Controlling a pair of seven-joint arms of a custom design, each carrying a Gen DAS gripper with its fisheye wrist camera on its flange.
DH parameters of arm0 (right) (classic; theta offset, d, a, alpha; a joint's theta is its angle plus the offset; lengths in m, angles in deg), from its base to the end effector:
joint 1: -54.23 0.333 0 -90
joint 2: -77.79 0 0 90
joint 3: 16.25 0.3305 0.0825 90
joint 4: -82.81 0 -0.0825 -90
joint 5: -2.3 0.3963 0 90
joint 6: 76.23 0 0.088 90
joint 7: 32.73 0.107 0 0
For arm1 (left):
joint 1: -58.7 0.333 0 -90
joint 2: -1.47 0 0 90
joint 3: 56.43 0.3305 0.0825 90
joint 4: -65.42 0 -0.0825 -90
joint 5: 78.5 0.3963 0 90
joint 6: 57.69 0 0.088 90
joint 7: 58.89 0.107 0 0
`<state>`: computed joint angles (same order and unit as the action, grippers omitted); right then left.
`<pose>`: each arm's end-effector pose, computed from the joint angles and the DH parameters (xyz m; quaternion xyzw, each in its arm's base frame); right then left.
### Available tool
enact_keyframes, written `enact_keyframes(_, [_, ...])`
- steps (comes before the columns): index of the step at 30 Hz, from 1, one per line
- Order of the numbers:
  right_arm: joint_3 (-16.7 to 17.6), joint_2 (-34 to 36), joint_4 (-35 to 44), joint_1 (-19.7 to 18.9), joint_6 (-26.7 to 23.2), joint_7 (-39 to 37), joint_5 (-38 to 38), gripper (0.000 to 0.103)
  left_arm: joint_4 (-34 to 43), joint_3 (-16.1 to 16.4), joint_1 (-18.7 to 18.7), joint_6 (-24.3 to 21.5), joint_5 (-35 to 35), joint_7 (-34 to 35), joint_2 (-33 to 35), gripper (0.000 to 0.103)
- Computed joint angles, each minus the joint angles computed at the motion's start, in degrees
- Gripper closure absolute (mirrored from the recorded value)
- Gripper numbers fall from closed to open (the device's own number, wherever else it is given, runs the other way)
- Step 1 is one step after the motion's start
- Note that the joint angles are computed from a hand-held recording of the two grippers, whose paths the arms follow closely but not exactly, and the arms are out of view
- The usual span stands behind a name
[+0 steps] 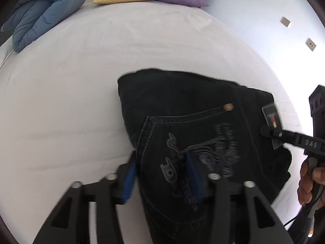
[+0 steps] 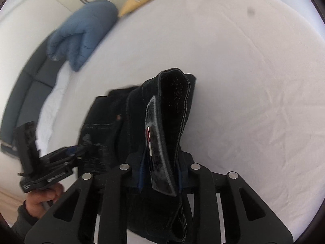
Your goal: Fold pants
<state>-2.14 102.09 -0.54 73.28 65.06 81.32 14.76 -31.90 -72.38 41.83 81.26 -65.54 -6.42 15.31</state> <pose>0.6419 0.3771 0.5258 -0.6625 0.6770 0.0467 0.3172 0.5853 -0.3555 0.5202 -0.6750 0.6933 -0.2305 0.1027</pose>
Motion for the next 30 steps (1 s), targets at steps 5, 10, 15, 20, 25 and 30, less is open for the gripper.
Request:
enact_keyframes(5, [1.6,-5.9,-11.7,-1.7,13.5,-1.6,5.2,0.057,-5.3,1.0,-0.3,4.9,3.1,-6.8,-2.6,0.017])
enact_keyframes(10, [-4.1,-16.2,-21.2,3.8,18.2,12.1,-10.2,0.054,-13.2,2.1,-1.9,8.7,18.8,-19.7,-13.4,0.011])
enact_keyframes(15, [-5.1,-27.7,-23.6,7.4,16.0,40.8,-50.5,0.046,-17.4,-4.1,0.2,2.2,48.0,-43.0,-26.8,0.0])
enact_keyframes(20, [6.1,-38.8,-23.5,3.8,2.5,73.6,-93.8,0.0,-16.4,-10.7,0.7,-14.4,56.5,-46.8,-35.8,0.0])
enact_keyframes(25, [9.3,-42.6,-21.4,6.4,-4.4,66.6,-91.2,0.0,-15.0,-18.1,2.1,-24.7,61.1,-45.9,-41.4,0.0])
enact_keyframes(30, [11.0,-46.4,-21.9,8.4,-3.6,58.5,-84.3,0.0,-12.1,-16.0,-1.8,-26.9,49.4,-27.4,-42.9,0.0])
